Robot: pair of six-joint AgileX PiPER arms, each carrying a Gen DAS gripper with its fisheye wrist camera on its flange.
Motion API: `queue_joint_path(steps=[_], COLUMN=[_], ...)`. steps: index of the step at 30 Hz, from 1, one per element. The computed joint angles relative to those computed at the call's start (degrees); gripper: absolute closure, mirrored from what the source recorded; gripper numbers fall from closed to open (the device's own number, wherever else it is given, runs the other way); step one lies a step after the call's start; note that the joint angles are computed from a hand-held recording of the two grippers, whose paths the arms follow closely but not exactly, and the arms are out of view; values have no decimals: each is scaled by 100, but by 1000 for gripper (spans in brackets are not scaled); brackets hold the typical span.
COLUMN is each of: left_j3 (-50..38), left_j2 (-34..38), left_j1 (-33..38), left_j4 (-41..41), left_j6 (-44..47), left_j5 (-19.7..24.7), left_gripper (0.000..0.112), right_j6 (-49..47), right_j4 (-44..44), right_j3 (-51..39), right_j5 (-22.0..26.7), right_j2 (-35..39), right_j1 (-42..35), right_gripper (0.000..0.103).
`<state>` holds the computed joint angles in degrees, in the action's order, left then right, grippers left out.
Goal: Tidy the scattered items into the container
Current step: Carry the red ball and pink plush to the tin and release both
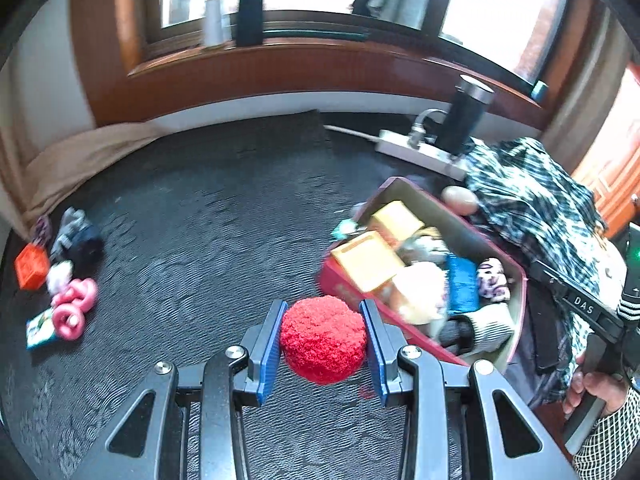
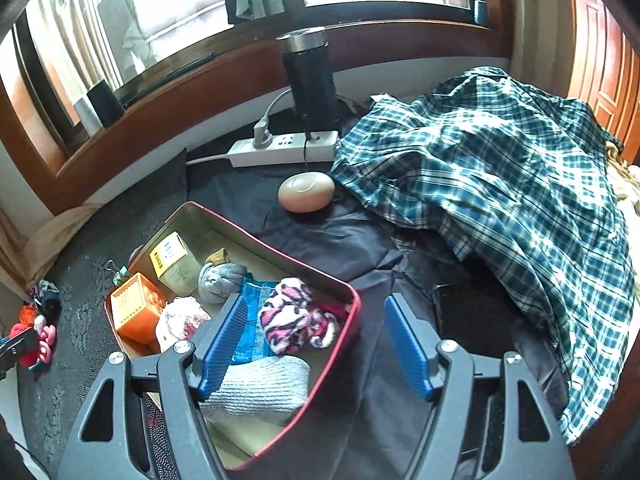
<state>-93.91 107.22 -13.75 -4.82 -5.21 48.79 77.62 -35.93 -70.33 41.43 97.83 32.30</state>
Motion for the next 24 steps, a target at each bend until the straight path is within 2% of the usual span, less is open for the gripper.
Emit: queue_joint_path(steps=[10,24], left_j3=[-1261,-3323], left_j2=[842,2150], left_j1=[-577,-972], left_j4=[-299,-386], left_j6=[306,539], left_j5=[490,1396], left_gripper=[74,74], right_j6=[523,740], right_j4=[-217,-266], right_j3=[734,1088], right_j5=[-163,-263], right_j2=[-635,-880], right_j1=[-43,-80], right_gripper=[29,29])
